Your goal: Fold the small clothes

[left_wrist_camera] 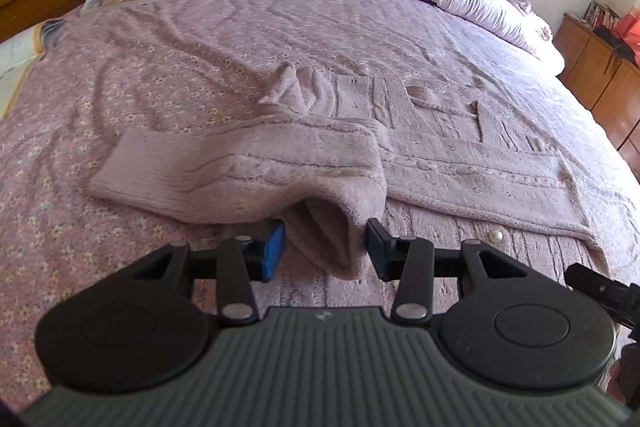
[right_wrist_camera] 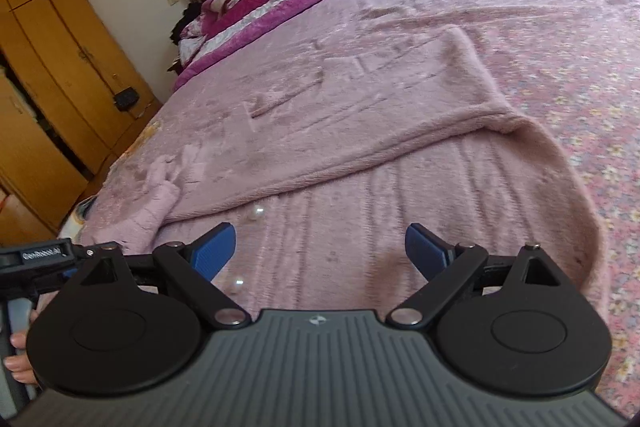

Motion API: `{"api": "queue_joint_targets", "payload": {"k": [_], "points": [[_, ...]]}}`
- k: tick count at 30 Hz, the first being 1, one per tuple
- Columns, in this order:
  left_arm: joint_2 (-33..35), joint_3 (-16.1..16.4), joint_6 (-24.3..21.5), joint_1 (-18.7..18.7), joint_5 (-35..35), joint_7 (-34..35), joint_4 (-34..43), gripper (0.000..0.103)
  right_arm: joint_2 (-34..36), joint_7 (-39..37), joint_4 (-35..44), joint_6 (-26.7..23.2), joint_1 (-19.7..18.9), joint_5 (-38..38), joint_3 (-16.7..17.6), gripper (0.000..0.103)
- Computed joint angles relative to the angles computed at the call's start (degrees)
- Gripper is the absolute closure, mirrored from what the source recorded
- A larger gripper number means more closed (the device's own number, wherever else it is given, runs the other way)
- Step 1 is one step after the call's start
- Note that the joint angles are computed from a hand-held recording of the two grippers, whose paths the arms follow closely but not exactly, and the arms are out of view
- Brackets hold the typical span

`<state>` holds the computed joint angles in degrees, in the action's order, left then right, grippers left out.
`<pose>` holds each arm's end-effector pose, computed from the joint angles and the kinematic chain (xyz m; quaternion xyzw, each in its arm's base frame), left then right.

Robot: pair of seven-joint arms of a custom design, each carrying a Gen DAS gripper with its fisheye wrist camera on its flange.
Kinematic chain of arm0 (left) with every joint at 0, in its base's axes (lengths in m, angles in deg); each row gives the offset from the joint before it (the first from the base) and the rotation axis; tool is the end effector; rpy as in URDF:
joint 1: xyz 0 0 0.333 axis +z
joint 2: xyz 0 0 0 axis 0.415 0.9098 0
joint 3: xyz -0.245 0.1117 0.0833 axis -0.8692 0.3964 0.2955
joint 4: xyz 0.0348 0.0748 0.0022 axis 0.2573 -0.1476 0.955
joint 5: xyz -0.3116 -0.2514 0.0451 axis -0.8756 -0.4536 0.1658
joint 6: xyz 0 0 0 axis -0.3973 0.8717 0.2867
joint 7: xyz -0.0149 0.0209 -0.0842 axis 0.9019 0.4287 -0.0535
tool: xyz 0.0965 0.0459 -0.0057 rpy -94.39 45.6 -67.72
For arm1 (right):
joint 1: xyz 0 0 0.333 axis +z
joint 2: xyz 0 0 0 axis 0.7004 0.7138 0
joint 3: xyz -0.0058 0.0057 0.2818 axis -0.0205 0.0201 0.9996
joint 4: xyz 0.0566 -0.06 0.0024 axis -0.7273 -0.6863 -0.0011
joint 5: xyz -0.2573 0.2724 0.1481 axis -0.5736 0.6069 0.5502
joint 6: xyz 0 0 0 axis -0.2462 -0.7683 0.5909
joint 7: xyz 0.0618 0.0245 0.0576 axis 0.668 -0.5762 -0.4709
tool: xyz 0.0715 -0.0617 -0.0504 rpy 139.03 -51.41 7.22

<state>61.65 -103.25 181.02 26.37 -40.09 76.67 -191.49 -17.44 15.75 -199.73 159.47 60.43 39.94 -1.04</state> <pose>0.4805 -0.1699 0.3998 -0.7275 0.5592 -0.3322 0.2184 0.4607 0.0419 0.3938 -0.5941 0.6610 -0.0952 0.4485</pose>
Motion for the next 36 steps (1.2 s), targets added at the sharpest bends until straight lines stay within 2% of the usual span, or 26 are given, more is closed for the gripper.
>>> {"api": "queue_joint_targets", "payload": {"k": [6, 11, 15, 18, 25, 28, 31, 32, 33, 36], "points": [[-1.06, 0.45, 2.37, 0.57, -1.68, 1.08, -1.77, 0.057, 2.95, 5.39, 4.59, -4.89, 0.49, -6.89, 0.50, 0.007], [-2.91, 0.95, 4.39, 0.59, -4.85, 4.90, -4.12, 0.057, 6.79, 10.14, 10.44, -11.44, 0.92, -10.20, 1.21, 0.007], [-5.32, -0.63, 4.98, 2.54, -6.70, 6.91, -6.46, 0.057, 10.18, 13.88, 15.05, -15.32, 0.97, -13.57, 2.75, 0.007], [-6.77, -2.26, 5.22, 4.78, -7.58, 6.64, -7.94, 0.057, 13.07, 15.90, 18.48, -17.01, 1.29, -16.06, 4.22, 0.007], [-8.22, -1.85, 7.11, 6.20, -12.44, 8.97, -11.15, 0.057, 20.92, 25.66, 25.86, -17.18, 1.85, -28.24, 7.68, 0.009], [-7.79, -0.99, 6.81, 5.38, -14.83, 11.38, -11.35, 0.057, 23.13, 28.33, 27.82, -17.34, 1.66, -31.54, 8.41, 0.016], [-7.31, -1.16, 6.73, 5.68, -16.18, 12.87, -11.21, 0.057, 24.69, 29.74, 29.31, -17.02, 1.46, -33.19, 9.08, 0.031], [-7.16, -1.21, 6.92, 5.73, -16.51, 13.28, -11.20, 0.057, 25.14, 29.75, 29.75, -17.27, 1.33, -33.65, 9.25, 0.043], [-6.98, -1.34, 7.04, 5.78, -16.85, 13.63, -11.11, 0.057, 25.50, 29.72, 30.23, -17.77, 1.17, -34.09, 9.37, 0.060], [-6.19, -2.53, 7.10, 6.66, -17.20, 14.20, -10.51, 0.057, 26.00, 29.26, 31.26, -17.18, 1.10, -35.38, 9.86, 0.086]]}}
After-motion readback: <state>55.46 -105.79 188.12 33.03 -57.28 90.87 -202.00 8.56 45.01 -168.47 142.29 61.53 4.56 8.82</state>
